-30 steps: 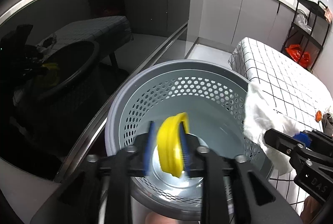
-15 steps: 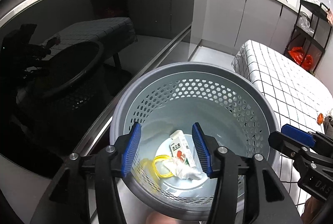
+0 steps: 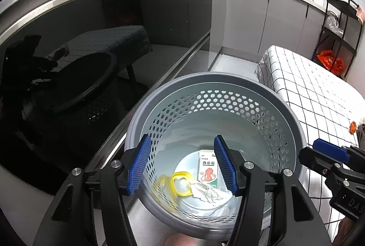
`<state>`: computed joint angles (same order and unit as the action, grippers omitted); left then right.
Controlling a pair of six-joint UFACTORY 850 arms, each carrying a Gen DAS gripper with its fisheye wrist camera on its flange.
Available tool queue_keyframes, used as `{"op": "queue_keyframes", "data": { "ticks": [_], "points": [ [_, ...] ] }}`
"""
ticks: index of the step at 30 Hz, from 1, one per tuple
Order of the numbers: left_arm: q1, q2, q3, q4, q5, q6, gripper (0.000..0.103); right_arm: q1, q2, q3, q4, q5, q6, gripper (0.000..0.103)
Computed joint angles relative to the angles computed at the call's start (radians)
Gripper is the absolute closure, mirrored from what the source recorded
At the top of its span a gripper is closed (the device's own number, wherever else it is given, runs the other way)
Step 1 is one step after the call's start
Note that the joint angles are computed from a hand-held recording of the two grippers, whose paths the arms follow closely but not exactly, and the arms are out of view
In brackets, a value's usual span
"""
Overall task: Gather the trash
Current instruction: 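Move both open tools back from the basket toward the table trash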
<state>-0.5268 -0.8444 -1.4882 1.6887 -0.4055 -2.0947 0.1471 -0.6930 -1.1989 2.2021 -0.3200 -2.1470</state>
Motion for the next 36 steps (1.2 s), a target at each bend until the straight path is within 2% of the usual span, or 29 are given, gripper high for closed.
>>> {"op": "queue_keyframes", "data": {
  "ticks": [11,20,23,30,36],
  "points": [
    [-0.023,0.027,0.039,0.072,-0.027,-0.068,0.04,-0.031,0.066,0.106,0.167,-0.002,-0.146,0.06],
    [-0.058,0.055,0.075,0.15,-0.042,-0.129,0.032,-0.088,0.164,0.268,0.379,-0.044,-0.315,0.056],
    [-0.073,0.064,0.076,0.182,-0.036,-0.15,0.031,-0.111,0.214,0.343,0.493,-0.065,-0.426,0.051],
    [-0.122,0.079,0.068,0.255,-0.016,-0.19,0.03,-0.193,0.325,0.49,0.675,-0.086,-0.619,0.046],
    [-0.177,0.061,0.026,0.283,0.023,-0.196,0.027,-0.302,0.398,0.574,0.739,-0.101,-0.684,0.044]
  ]
}}
